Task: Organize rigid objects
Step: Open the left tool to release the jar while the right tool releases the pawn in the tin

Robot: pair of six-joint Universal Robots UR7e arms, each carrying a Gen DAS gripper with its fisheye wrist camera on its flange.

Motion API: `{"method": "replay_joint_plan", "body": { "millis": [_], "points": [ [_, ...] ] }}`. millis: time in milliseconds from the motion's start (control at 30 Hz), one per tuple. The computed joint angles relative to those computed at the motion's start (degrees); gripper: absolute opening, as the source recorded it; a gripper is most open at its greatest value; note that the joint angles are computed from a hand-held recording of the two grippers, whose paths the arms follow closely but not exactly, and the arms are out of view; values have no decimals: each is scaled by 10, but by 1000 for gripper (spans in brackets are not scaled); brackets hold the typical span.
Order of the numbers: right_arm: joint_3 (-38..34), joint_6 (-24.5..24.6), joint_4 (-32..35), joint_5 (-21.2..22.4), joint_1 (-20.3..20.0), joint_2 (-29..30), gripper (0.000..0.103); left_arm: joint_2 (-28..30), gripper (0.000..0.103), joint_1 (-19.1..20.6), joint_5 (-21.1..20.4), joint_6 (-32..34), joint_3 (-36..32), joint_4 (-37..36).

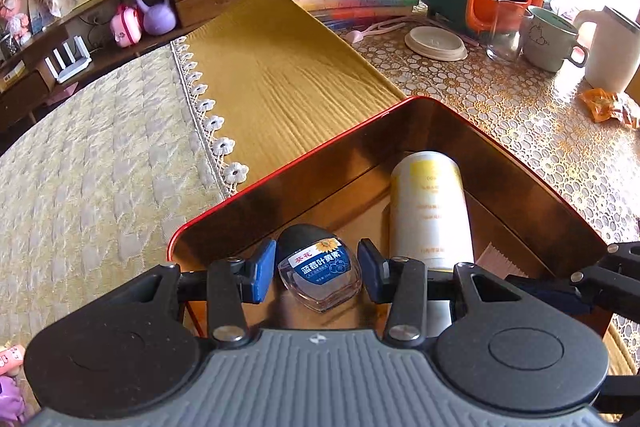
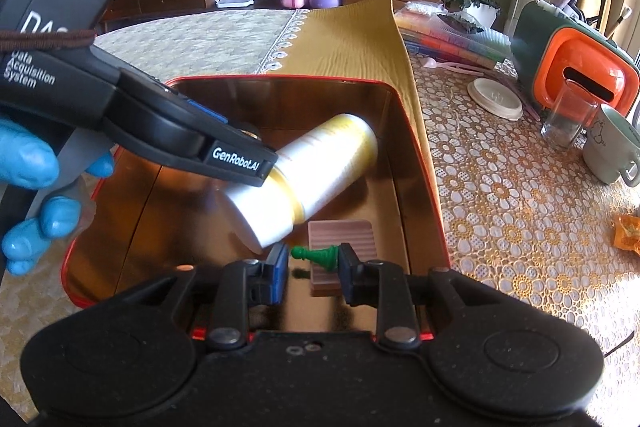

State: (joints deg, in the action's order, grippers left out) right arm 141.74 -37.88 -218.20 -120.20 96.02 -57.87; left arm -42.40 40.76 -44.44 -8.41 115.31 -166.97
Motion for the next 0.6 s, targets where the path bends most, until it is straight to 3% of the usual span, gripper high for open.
{"method": "replay_joint_plan", "body": {
  "millis": [167, 267, 600],
  "points": [
    [3, 1, 6, 0, 3, -6, 33, -5, 46, -1, -4, -9, 1, 3],
    [4, -1, 3, -9, 10, -6, 39, -10, 56, -6, -3, -8, 8, -8],
    [22, 21, 3, -23, 33, -31, 53, -55, 57, -31, -7, -21, 48, -10]
  ]
}}
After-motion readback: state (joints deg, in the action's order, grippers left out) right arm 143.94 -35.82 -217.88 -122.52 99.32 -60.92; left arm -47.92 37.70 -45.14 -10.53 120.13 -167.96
